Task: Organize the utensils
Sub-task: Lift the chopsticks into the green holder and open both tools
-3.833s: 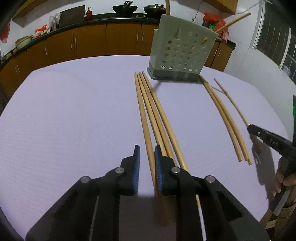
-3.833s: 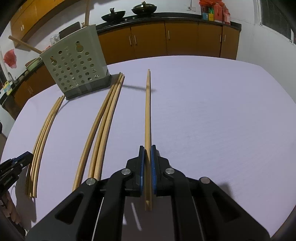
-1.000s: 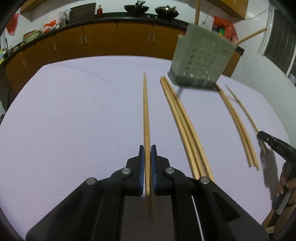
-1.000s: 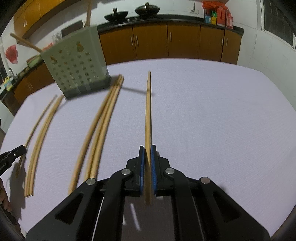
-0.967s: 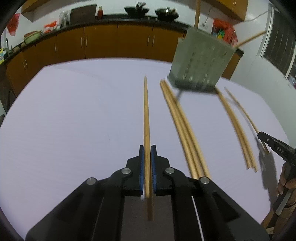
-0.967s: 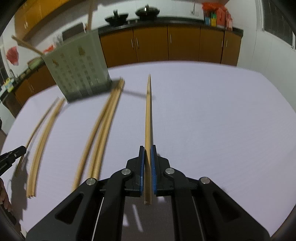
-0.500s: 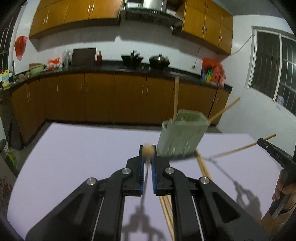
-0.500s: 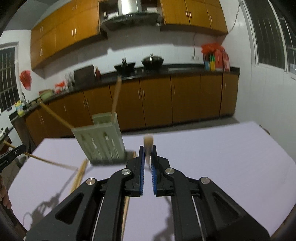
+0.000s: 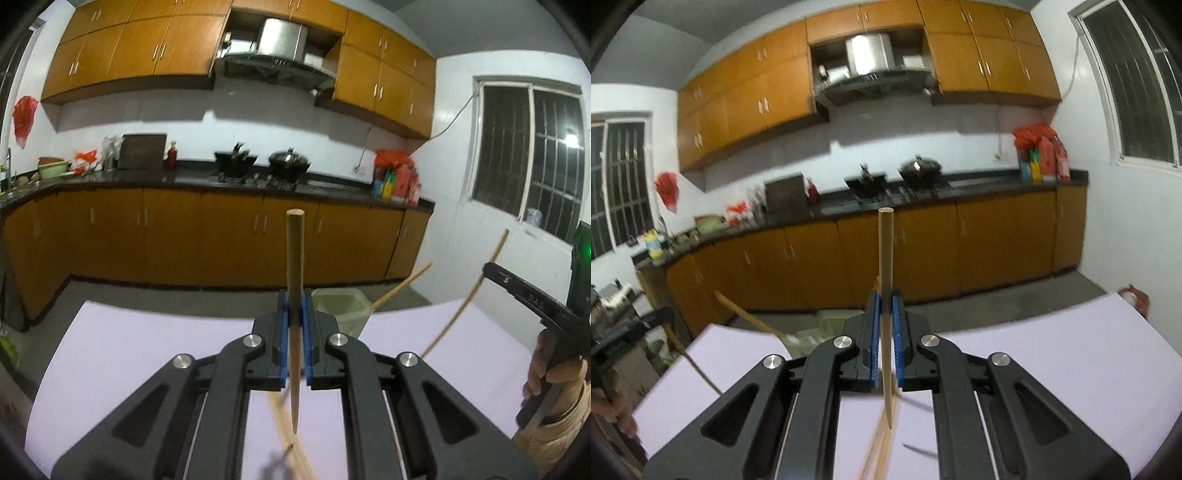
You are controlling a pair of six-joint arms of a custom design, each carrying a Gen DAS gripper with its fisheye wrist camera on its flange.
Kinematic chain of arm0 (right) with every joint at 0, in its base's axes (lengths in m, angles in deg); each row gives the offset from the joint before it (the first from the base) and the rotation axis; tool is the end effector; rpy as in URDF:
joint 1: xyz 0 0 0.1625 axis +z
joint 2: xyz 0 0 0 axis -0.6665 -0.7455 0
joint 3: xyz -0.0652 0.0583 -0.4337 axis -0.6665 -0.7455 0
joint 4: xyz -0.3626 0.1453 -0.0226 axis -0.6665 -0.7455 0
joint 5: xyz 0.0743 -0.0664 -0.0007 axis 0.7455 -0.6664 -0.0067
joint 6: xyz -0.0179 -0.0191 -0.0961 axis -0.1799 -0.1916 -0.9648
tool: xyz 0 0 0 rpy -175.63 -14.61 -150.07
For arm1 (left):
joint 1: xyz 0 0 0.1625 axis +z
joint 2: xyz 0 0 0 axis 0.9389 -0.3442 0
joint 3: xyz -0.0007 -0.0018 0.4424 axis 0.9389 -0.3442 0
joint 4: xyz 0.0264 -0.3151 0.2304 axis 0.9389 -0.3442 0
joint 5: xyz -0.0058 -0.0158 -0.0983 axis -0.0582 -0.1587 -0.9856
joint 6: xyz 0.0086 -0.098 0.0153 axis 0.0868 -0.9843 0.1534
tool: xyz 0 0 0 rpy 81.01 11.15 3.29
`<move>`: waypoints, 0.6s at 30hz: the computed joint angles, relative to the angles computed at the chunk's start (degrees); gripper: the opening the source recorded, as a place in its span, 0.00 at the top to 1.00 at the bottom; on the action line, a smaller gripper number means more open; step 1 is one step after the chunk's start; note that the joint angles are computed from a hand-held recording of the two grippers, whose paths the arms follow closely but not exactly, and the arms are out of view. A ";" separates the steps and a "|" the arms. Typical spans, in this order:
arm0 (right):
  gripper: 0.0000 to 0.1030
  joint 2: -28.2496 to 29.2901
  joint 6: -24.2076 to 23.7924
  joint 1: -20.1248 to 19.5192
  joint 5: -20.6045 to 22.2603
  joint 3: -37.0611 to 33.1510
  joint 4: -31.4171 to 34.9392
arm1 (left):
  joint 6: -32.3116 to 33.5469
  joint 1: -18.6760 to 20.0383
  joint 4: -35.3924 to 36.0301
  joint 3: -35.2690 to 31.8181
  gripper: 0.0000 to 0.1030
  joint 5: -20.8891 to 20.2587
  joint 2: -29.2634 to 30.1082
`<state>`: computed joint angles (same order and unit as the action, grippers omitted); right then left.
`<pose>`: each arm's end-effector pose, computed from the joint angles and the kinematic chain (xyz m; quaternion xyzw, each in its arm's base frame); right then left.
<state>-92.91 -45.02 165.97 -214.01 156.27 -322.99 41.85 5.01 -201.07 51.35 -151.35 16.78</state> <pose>0.4155 -0.5089 0.0204 0.1253 -0.7355 0.6026 0.2833 -0.0188 -0.6057 0.4242 0.3639 0.8186 -0.4319 0.1046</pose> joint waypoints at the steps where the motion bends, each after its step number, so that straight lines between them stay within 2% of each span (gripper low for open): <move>1: 0.93 0.26 -0.79 0.19 1.08 -1.27 -0.33 | -0.28 -0.49 -0.48 -0.23 0.93 -0.32 0.12; 7: 0.93 3.51 -8.06 0.56 8.78 -12.20 -3.65 | -3.24 -3.70 -8.93 -4.81 0.93 -2.76 4.64; 10: 0.93 5.26 -9.03 -0.81 10.89 -16.10 -3.07 | -4.40 -4.44 -13.95 -7.70 0.93 -2.55 8.37; 13: 0.93 7.37 -8.18 -2.83 11.10 -19.42 -0.22 | -3.85 -4.44 -15.91 -9.20 0.93 -2.19 10.99; 18: 0.93 7.84 -3.08 -4.92 10.61 -18.19 3.95 | -3.27 -3.35 -16.00 -10.92 0.93 -1.57 15.37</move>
